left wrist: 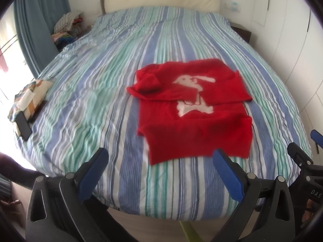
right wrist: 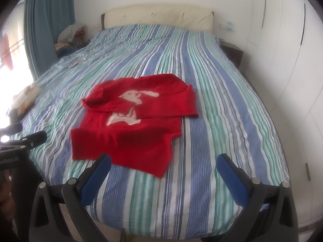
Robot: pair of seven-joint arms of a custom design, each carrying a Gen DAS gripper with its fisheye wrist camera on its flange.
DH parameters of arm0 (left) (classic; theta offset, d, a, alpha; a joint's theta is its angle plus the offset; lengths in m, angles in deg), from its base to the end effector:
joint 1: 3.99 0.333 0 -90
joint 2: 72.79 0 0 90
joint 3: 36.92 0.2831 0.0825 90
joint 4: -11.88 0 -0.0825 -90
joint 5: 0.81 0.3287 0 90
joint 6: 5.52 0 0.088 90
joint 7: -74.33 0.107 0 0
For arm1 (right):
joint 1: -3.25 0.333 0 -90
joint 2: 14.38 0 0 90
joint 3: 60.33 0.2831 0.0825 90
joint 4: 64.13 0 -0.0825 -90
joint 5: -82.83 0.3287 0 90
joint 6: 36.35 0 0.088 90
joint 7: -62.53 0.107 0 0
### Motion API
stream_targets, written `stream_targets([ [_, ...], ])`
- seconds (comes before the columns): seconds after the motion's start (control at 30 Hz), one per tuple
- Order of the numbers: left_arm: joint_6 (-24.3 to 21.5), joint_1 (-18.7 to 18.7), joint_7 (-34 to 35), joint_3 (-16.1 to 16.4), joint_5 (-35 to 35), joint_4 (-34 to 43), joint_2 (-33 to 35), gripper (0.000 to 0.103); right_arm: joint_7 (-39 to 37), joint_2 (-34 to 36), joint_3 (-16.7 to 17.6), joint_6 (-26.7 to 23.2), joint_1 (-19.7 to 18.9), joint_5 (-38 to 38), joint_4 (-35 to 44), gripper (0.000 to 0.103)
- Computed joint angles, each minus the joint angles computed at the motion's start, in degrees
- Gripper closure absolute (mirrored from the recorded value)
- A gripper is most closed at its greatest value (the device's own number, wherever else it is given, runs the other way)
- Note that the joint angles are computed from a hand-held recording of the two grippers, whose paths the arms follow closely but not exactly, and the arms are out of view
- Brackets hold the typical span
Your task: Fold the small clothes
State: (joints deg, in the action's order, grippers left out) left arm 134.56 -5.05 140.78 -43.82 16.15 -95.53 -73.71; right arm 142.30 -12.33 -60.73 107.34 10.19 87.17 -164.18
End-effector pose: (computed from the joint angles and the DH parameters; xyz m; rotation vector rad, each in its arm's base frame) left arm 0.5438 -0.0761 0.5627 -1.9215 1.7367 -0.5140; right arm 0.5645 0.0642 0.6031 -1.9921 1.5493 -0.6405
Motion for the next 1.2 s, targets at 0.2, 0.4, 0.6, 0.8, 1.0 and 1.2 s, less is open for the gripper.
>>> stream_targets([
  [0.2,-0.08,0.07,0.23,0.12,-0.5,-0.03,0.03,0.0,0.6,0.24,0.08,0.05,0.13,-0.79,0.03,0.0],
  [0.4,0.23,0.13,0.18,0.12,-0.32,-0.08,-0.11,0.0,0.54,0.44,0.08,-0.14,0.11,-0.62,0.34,0.0],
  [0.6,0.43,0.09,0.41,0.06,-0.73,-0.09,-0.15,0.0,0.82,0.25,0.13,0.05,0.18,-0.87,0.06,0.0],
  [0.8,0.79,0.17,0.43,0.1,-0.86,-0.49,-0.46,0.0,1.66,0.16,0.13,0.54,0.32,-1.95,-0.24,0.001],
  [1.0,0.86,0.26,0.51,0.1,-0.93,-0.81,-0.65,0.0,2.44,-0.08,0.19,0.63,0.47,-2.73,-0.67,0.0],
  [1.2,1.03,0.32,0.51,0.08,-0.7,-1.0,-0.63,0.0,2.59,-0.13,0.14,0.57,0.42,-2.76,-0.8,0.0],
])
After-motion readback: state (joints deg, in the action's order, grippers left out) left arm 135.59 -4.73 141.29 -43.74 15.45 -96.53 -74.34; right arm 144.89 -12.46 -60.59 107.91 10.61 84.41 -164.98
